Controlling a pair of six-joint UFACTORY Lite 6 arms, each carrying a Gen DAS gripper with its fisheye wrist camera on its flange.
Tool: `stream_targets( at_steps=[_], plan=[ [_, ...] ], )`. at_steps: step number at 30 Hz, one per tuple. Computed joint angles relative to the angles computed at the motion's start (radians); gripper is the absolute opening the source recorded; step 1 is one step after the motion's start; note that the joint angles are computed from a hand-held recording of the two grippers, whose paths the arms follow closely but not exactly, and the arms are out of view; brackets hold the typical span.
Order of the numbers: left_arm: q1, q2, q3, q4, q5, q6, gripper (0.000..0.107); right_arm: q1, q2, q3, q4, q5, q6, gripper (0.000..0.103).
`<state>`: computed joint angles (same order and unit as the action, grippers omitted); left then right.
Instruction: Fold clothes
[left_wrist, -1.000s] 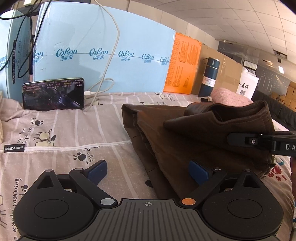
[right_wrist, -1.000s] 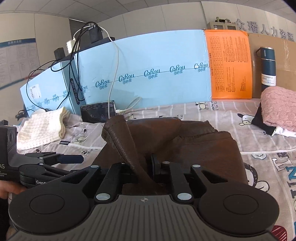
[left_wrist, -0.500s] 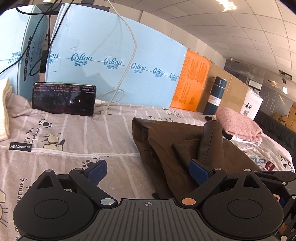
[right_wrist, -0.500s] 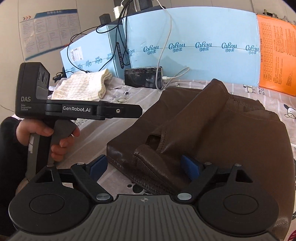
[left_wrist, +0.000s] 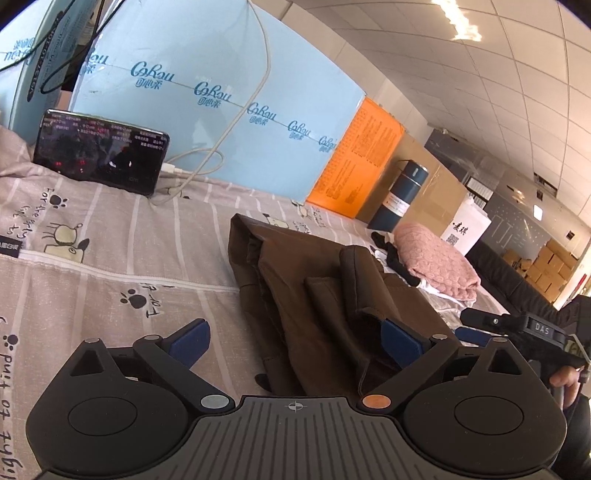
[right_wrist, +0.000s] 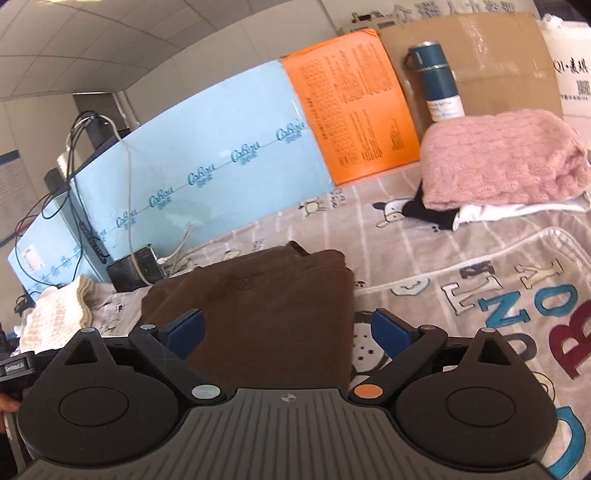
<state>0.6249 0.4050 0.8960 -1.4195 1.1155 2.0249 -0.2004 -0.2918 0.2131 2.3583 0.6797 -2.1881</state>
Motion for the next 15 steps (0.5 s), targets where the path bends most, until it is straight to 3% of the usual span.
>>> stream_targets(
  at_steps=[2,4,8,12,15],
  plan=[
    [-0.036,0.010,0.024,0.055,-0.033,-0.065,0.102,-0.101,0.150,0.069,-0.182,0.074,0.132,0.097],
    [-0.061,0.016,0.027,0.066,-0.039,-0.084,0.103,-0.135,0.222,0.095,-0.221,0.133,0.157,0.097],
    [-0.098,0.151,0.176,0.112,0.063,-0.282,0.103,-0.136,0.356,0.200,-0.325,0.209,0.225,0.097],
    [-0.137,0.193,0.211,0.053,0.076,-0.393,0.103,-0.064,0.423,0.307,-0.340,0.156,0.280,0.097],
    [-0.174,0.172,0.161,-0.010,0.051,-0.339,0.103,-0.004,0.421,0.343,-0.313,0.075,0.298,0.094]
  ],
)
